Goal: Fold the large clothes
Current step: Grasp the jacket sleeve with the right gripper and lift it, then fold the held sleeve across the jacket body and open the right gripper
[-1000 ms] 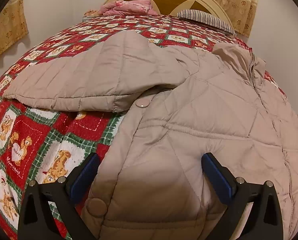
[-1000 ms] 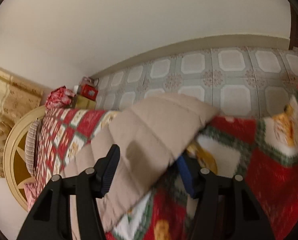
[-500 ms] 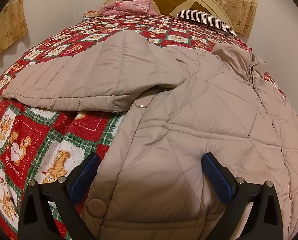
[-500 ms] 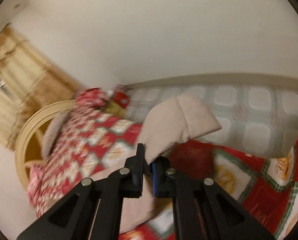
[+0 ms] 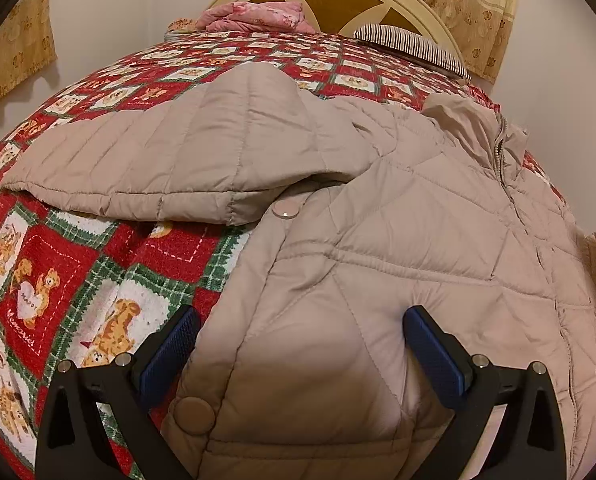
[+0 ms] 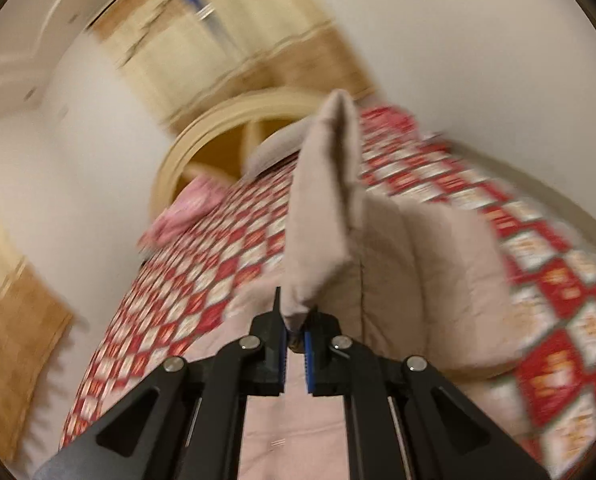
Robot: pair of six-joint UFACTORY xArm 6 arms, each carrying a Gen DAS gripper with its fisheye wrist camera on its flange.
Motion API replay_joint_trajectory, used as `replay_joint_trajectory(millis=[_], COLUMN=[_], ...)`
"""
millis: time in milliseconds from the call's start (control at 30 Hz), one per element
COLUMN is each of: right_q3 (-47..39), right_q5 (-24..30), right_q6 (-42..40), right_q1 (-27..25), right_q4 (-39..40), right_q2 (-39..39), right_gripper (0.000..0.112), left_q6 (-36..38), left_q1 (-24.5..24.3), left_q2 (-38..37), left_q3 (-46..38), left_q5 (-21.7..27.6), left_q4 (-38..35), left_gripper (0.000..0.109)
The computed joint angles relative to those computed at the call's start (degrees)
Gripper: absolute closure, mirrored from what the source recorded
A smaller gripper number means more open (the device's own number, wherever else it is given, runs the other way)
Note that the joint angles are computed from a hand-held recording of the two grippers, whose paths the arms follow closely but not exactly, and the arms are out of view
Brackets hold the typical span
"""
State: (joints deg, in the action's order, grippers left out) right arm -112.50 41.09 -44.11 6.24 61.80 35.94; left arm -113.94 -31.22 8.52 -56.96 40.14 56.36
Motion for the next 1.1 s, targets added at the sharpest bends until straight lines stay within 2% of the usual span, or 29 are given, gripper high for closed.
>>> replay_joint_trajectory(millis=[167, 233, 300, 400, 467, 500, 533, 567, 633, 700, 767, 800, 833, 867, 1000, 1067, 1100], right_q3=[-2.29, -2.94, -3.72, -7.89, -7.93, -6.05, -6.56, -9.48, -12.85, -8.68, -3.52, -0.23, 1.45, 2.26, 6.05, 5.68, 4.36], right_q5=[5.23, 5.57, 6.39, 10.29, 10.97, 12.41, 13.18, 16.35, 22.90, 24.63, 22.66, 20.30, 18.57, 16.27, -0.63, -4.66, -4.52], right_q6=[-1.61, -2.44, -2.33, -0.94, -1.44, -1.98, -0.97, 1.91, 3.86, -0.52, -6.01, -8.85, -10.35, -10.78, -4.33, 0.77, 2.64], right_q1=[6.51, 8.45, 9.52, 9.84, 10.33, 10.11, 10.09, 9.66, 8.26, 6.62, 5.49, 4.97, 4.58, 4.40, 6.11, 6.02, 5.26], right_q4=[-1.20, -2.63, -4.08, -4.81, -4.70, -5.20, -5.55, -7.29, -5.86, 0.27, 3.29, 3.84, 3.60, 2.06, -9.07, -11.21, -11.74], right_q2=[5.16, 7.47, 9.85, 14.96, 16.15, 14.93, 15.45, 17.32, 18.79, 15.38, 11.02, 8.23, 6.68, 5.81, 4.27, 5.91, 7.53], right_gripper=[0.103, 0.103, 0.103, 0.102, 0.098, 0.095, 0.084, 0.077, 0.046, 0.045, 0.049, 0.064, 0.087, 0.095, 0.096, 0.094, 0.093], left_q6=[-1.07, -1.38, -1.73, -2.11, -2.11, -2.18, -2.09, -2.09, -2.02, -2.05, -2.01, -1.97, -1.86, -1.75, -1.58, -1.45, -1.40], left_q1=[0.14, 0.16, 0.19, 0.28, 0.29, 0.30, 0.32, 0.32, 0.34, 0.35, 0.33, 0.34, 0.32, 0.33, 0.38, 0.36, 0.37], left_q2=[-0.34, -0.42, -0.56, -0.68, -0.66, -0.69, -0.66, -0.66, -0.70, -0.73, -0.68, -0.70, -0.65, -0.60, -0.62, -0.54, -0.55], left_q3=[0.49, 0.61, 0.82, 0.98, 0.95, 0.99, 0.95, 0.95, 0.99, 1.01, 0.96, 0.98, 0.90, 0.83, 0.85, 0.74, 0.76], left_q5=[-0.62, -0.77, -0.98, -1.22, -1.23, -1.26, -1.25, -1.25, -1.24, -1.28, -1.23, -1.22, -1.14, -1.07, -1.03, -0.95, -0.94], left_q4=[0.88, 1.11, 1.40, 1.70, 1.69, 1.74, 1.69, 1.69, 1.66, 1.67, 1.64, 1.62, 1.51, 1.44, 1.33, 1.24, 1.21], left_gripper=[0.007, 0.007, 0.007, 0.007, 0.007, 0.007, 0.007, 0.007, 0.007, 0.007, 0.007, 0.007, 0.007, 0.007, 0.007, 0.007, 0.007])
